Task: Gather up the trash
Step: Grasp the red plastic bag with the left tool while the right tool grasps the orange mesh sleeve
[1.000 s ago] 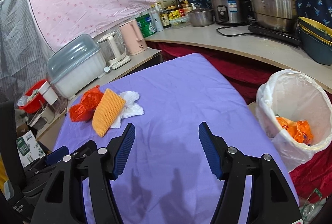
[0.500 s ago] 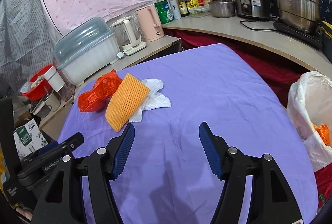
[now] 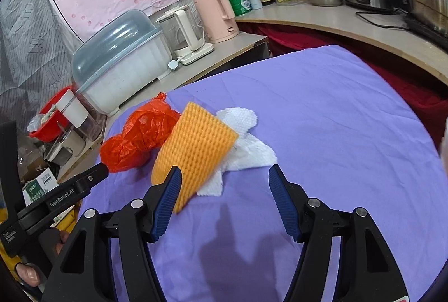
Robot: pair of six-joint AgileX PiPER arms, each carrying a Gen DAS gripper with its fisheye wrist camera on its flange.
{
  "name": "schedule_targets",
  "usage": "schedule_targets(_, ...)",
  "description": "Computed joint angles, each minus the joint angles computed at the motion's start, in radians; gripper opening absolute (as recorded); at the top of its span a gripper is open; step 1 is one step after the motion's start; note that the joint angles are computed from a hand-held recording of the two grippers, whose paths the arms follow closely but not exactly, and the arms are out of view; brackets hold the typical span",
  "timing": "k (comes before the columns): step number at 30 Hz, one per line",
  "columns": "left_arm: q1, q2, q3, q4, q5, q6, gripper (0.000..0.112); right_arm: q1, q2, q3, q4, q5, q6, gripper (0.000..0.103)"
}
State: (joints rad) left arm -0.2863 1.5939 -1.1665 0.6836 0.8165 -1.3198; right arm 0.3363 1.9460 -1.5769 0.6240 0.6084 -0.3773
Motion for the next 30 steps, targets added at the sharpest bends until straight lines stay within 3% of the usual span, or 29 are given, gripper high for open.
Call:
schedule_targets(9,0.132,0.080,-0.047,-0.118,-0.156,0.146,0.087,0.039,0.185,-0.225,-0.037,0.045,0.091,0.066)
schedule_targets(11,0.143,0.089,-0.049,-0.147,-0.187,0.177,0.082,0.041,0.217,-0.265,-0.037,0.059,0.103,0.066)
schedule_targets(13,0.153,0.100,-0.056,-0.192,-0.211,0.229,0.065,0.041,0.250,-0.305,-0.029,0.079,0.114,0.066)
schedule_targets(16,0.155,0.115,-0.067,-0.231,-0.220,0.275,0.053,0.046,0.280,-0.342,-0.023,0.094,0.121,0.066)
schedule_targets(20,0.134,0.115,-0.072,-0.223,-0.212,0.280,0.032,0.049,0.281,-0.337,-0.003,0.092,0.100,0.046)
schedule_targets(23,0.106,0.104,-0.067,-0.187,-0.199,0.240,0.024,0.045,0.277,-0.332,0.017,0.108,0.078,0.017)
schedule_targets(25,0.099,0.095,-0.063,-0.188,-0.196,0.240,0.017,0.045,0.259,-0.305,0.024,0.098,0.065,0.013)
schedule_targets(30,0.056,0.041,-0.036,-0.162,-0.165,0.190,0.014,0.031,0.166,-0.187,0.075,0.058,-0.005,0.009)
